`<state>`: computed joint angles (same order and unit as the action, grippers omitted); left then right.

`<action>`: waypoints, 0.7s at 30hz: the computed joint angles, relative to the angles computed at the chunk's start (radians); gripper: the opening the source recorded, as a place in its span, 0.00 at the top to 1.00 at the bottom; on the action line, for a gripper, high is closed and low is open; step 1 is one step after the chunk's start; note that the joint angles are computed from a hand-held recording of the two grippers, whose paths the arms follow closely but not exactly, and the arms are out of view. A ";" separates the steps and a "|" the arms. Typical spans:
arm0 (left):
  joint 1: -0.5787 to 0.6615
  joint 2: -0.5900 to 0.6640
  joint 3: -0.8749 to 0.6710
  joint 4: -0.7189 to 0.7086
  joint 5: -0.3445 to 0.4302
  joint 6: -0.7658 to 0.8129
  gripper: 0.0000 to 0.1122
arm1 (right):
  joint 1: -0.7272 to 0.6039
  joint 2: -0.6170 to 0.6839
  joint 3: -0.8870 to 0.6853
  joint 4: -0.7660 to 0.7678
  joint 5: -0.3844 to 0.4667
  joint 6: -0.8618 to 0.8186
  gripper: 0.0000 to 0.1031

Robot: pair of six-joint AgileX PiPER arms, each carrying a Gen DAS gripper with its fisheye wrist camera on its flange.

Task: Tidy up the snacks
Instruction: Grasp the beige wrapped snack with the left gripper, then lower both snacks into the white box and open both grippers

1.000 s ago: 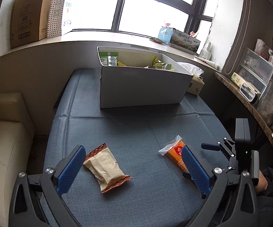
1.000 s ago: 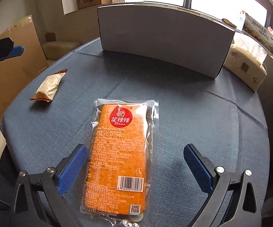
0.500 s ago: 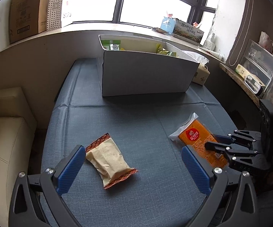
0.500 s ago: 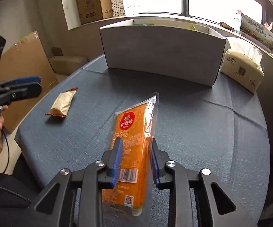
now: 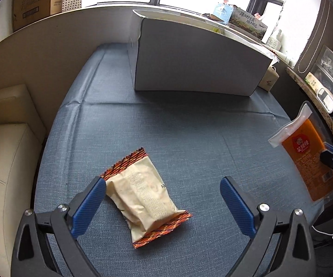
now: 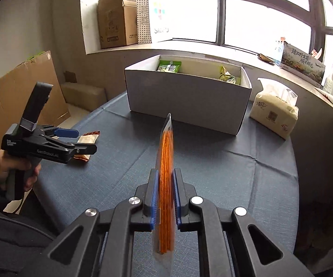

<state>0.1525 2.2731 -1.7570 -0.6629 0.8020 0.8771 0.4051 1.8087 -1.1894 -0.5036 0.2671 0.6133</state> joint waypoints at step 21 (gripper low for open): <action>0.050 -0.157 0.042 -0.323 0.091 0.294 0.64 | -0.044 -0.035 0.048 -0.050 -0.053 0.082 0.88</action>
